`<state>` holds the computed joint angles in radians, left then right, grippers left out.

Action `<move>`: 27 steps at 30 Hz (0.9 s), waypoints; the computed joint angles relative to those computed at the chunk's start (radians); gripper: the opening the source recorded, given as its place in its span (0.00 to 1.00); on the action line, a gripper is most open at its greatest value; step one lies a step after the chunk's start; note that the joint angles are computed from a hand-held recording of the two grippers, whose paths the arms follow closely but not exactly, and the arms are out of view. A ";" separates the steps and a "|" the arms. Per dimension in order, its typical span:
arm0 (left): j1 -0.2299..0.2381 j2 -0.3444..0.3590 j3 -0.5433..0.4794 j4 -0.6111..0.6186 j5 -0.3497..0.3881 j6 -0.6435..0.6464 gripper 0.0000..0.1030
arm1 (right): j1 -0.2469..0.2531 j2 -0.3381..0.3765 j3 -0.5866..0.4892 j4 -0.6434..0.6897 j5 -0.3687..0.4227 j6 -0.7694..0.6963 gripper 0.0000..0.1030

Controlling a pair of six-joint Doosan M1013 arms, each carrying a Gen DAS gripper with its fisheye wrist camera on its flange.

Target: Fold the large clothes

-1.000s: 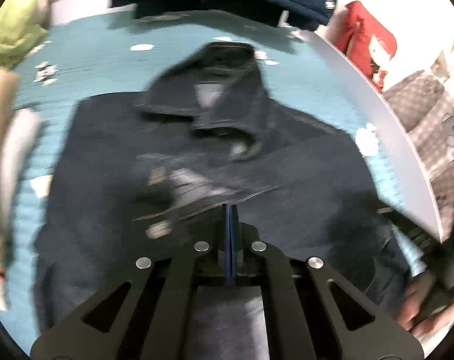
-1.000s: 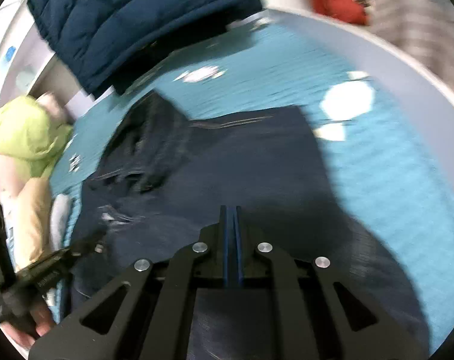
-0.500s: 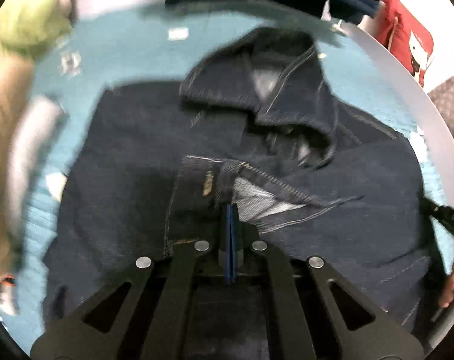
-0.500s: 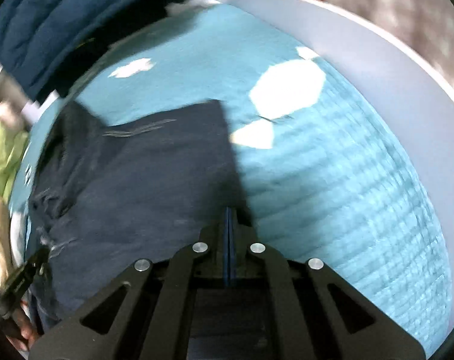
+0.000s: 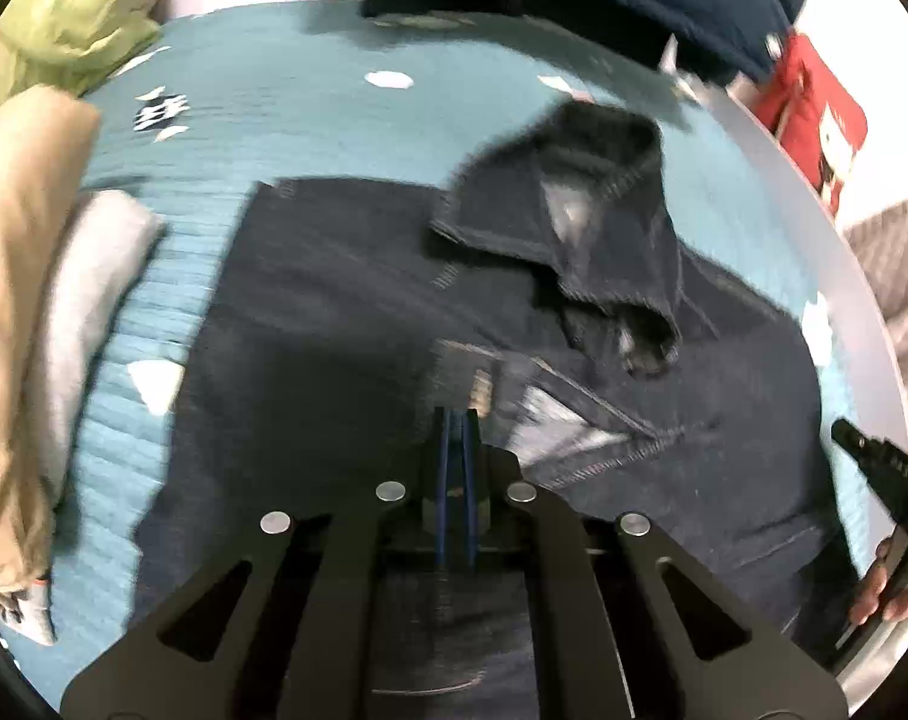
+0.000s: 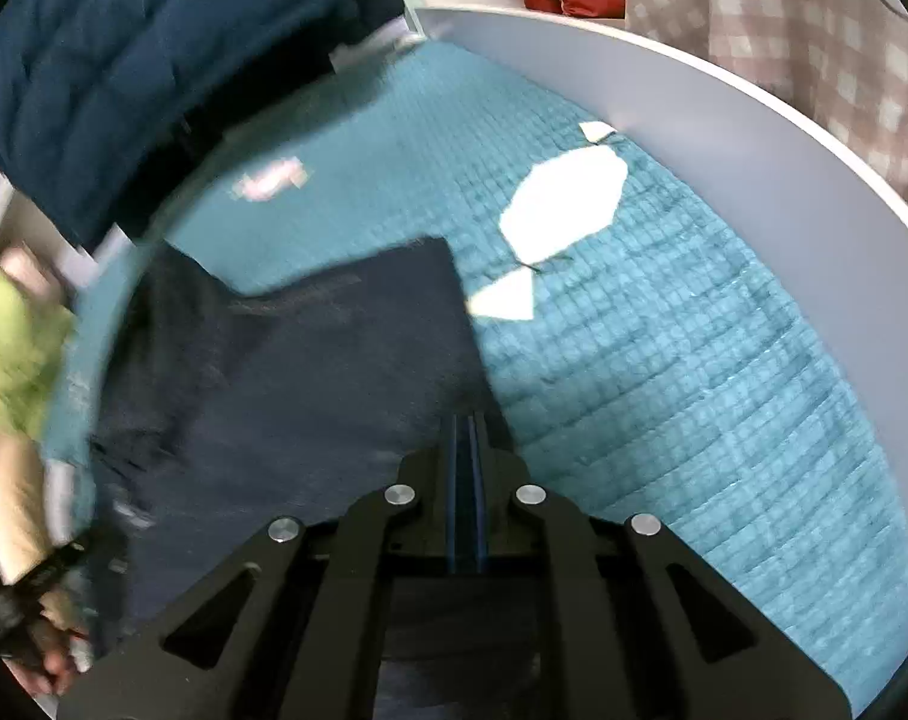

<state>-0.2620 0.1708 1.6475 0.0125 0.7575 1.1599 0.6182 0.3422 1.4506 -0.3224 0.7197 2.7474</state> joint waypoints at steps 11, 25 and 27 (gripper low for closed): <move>0.095 0.001 -0.021 0.083 0.008 -0.096 0.61 | -0.007 0.029 -0.086 -0.062 0.071 -0.012 0.78; 0.164 0.110 -0.127 -0.074 0.061 -0.023 0.83 | -0.085 0.172 -0.273 0.119 0.251 -0.203 0.85; 0.161 0.129 -0.142 -0.053 0.071 -0.008 0.83 | -0.095 0.183 -0.278 0.152 0.240 -0.195 0.85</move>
